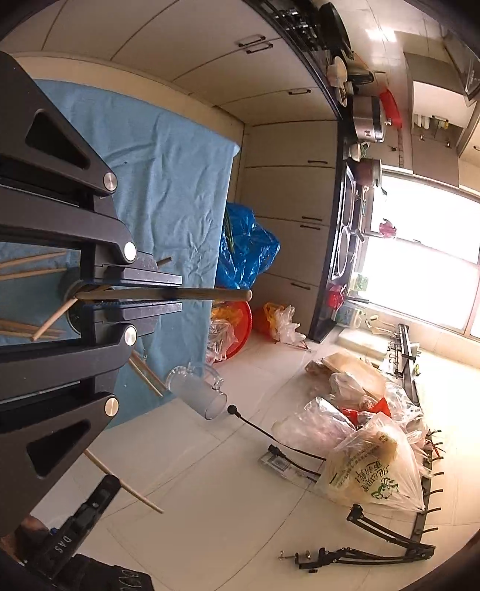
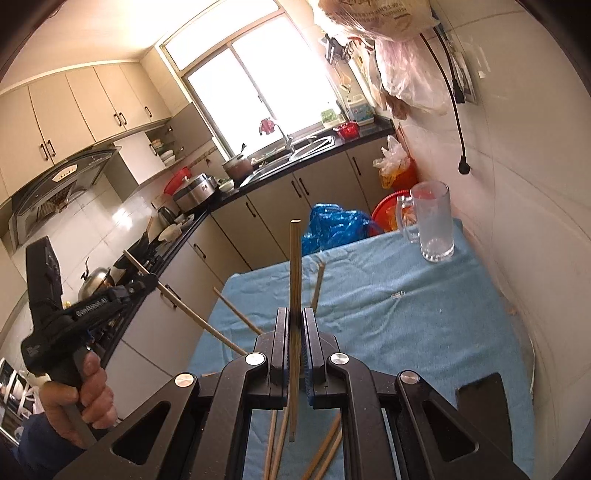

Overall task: Organize utensils
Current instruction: 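Lower both held chopsticks down into the black holder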

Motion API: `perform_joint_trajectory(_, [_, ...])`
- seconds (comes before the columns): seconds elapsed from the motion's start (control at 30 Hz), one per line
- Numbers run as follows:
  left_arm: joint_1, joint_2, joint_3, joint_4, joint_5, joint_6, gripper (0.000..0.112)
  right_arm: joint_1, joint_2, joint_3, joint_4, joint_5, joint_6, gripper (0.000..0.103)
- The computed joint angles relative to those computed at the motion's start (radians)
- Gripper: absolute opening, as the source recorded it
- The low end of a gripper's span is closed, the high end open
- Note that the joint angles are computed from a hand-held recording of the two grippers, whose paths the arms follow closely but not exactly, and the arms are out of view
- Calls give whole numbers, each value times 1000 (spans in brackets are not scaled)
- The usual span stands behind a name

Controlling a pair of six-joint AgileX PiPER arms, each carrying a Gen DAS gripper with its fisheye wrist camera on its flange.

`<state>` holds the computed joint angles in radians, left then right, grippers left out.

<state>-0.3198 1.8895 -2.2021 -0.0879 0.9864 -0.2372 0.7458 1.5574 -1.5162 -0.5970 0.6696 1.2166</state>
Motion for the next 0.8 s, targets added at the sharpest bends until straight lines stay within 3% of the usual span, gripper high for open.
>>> perform_joint_trajectory(0.2, [17, 75, -107, -42, 40, 42, 6, -19, 92, -150, -18, 41, -22, 7])
perform_joint_trajectory(0.57, [53, 107, -48, -96, 14, 89, 6, -47, 336, -451, -17, 149, -80, 7])
perform_joint_trajectory(0.8, [72, 116, 5, -136, 12, 110, 6, -77, 409, -473, 70, 149, -136, 7])
